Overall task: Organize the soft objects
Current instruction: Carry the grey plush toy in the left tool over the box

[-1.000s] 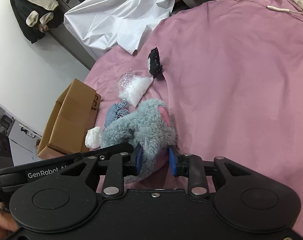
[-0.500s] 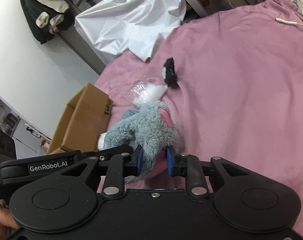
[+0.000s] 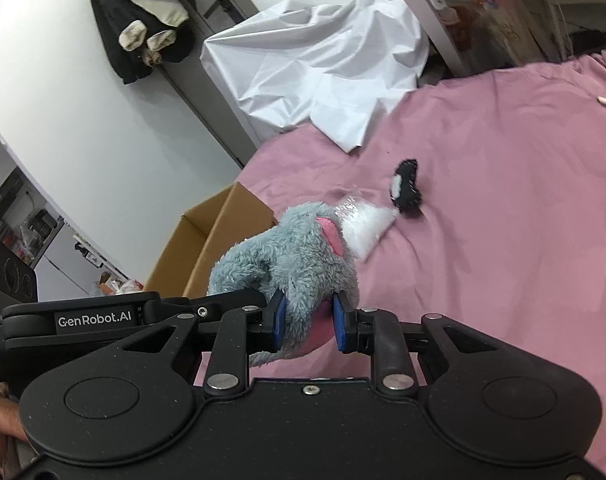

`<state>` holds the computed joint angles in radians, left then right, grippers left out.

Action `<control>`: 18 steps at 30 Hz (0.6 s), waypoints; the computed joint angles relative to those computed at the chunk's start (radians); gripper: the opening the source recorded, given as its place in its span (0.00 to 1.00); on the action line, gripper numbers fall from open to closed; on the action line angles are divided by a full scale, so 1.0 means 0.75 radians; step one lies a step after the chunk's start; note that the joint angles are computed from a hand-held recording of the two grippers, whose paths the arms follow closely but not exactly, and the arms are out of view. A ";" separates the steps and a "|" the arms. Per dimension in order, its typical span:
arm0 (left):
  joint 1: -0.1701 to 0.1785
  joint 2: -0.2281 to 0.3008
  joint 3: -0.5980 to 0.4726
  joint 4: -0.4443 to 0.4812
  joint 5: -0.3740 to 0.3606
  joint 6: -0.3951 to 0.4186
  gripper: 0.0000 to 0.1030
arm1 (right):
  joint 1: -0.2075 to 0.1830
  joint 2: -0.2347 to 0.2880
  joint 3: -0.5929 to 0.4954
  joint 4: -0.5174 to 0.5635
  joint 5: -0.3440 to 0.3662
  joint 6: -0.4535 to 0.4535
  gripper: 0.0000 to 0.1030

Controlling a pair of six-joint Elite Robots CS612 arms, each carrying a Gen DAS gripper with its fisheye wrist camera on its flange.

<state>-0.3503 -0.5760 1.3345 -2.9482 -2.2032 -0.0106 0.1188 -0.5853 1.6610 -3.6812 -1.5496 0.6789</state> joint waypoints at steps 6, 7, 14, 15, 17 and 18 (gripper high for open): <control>0.014 0.001 -0.013 -0.029 -0.009 -0.028 0.28 | 0.011 -0.002 -0.028 0.014 -0.008 -0.023 0.22; 0.017 0.001 -0.016 -0.034 -0.008 -0.032 0.28 | 0.012 -0.002 -0.034 0.015 -0.009 -0.028 0.22; 0.039 0.013 -0.049 -0.071 -0.015 -0.076 0.28 | 0.025 0.002 -0.096 0.053 -0.012 -0.089 0.22; 0.042 0.014 -0.054 -0.075 -0.015 -0.084 0.28 | 0.027 0.003 -0.104 0.058 -0.012 -0.097 0.22; 0.049 0.016 -0.062 -0.082 -0.012 -0.097 0.28 | 0.031 0.006 -0.122 0.067 -0.010 -0.110 0.23; 0.052 0.018 -0.067 -0.084 -0.011 -0.102 0.28 | 0.032 0.008 -0.133 0.072 -0.008 -0.116 0.23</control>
<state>-0.3114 -0.5629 1.2843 -3.0113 -2.2111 -0.0867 0.1431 -0.5791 1.5615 -3.6271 -1.5557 0.5921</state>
